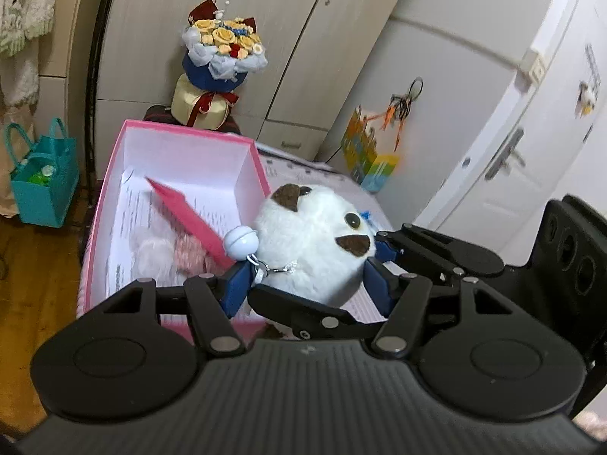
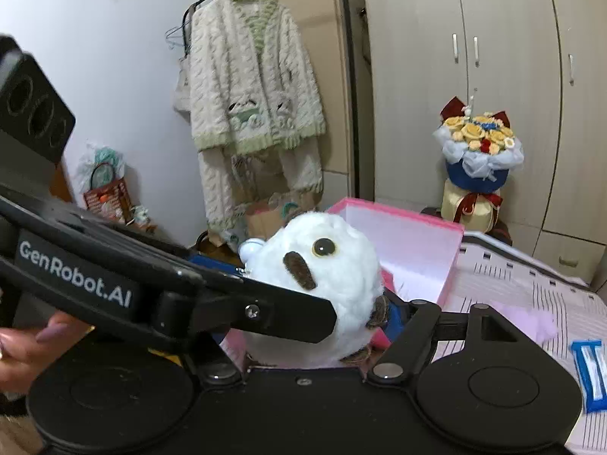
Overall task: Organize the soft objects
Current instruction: 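Lift the white plush cat with the left tool and carry it over the pink box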
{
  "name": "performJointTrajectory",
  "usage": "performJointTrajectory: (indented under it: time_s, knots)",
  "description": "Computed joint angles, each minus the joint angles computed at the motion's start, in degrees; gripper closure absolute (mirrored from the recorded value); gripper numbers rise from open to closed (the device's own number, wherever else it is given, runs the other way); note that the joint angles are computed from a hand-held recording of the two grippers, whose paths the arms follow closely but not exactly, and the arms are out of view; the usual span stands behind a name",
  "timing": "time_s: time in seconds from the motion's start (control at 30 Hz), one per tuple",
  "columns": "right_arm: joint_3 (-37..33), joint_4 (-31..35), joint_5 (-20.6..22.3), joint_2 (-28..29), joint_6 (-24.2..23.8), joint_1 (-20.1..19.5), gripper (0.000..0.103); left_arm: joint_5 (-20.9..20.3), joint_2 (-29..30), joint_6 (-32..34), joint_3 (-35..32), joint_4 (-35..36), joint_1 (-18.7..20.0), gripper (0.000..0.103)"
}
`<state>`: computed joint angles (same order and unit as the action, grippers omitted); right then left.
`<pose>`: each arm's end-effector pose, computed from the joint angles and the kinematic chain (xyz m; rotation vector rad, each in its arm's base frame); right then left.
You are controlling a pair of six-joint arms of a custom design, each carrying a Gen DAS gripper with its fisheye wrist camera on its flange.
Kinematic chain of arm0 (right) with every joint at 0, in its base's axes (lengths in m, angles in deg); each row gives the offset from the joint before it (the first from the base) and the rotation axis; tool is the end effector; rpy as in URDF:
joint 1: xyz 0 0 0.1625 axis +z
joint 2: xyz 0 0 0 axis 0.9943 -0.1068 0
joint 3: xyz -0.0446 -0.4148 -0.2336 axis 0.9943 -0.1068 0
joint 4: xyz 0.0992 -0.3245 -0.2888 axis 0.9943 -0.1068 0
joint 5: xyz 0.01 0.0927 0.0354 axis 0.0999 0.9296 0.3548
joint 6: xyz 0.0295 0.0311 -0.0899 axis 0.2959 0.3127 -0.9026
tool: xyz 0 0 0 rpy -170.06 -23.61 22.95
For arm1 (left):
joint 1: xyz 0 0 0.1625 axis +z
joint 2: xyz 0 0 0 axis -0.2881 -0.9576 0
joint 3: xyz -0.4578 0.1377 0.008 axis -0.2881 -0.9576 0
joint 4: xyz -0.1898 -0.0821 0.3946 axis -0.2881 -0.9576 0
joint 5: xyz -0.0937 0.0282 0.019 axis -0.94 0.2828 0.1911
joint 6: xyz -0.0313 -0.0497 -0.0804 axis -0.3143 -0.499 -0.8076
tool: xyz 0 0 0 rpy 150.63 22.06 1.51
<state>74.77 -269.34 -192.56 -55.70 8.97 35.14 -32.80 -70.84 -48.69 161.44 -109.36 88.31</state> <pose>0.4449 -0.6229 0.0191 0.8682 -2.3198 1.1551 -0.0849 -0.6866 0.4176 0.9905 2.8285 -0.7958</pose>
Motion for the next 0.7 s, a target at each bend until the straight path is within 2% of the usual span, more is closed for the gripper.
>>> performJointTrajectory:
  time_s: [0.1,0.5,0.7]
  knots:
    - [-3.9,1.8,-0.6,1.2,-0.2,-0.5,0.024,-2.1,3.0,-0.6,-4.0,0.9,1.1,0.041]
    - [-15.0,9.5,-1.0,5.9,0.9,-4.8,0.024,-4.9,15.4,-2.1,-17.7,5.4,4.6,0.04]
    - [-18.6,15.7,-1.3,7.2,1.4,-6.7,0.024,-3.4,19.7,-3.9,-22.6,9.3,5.5,0.039]
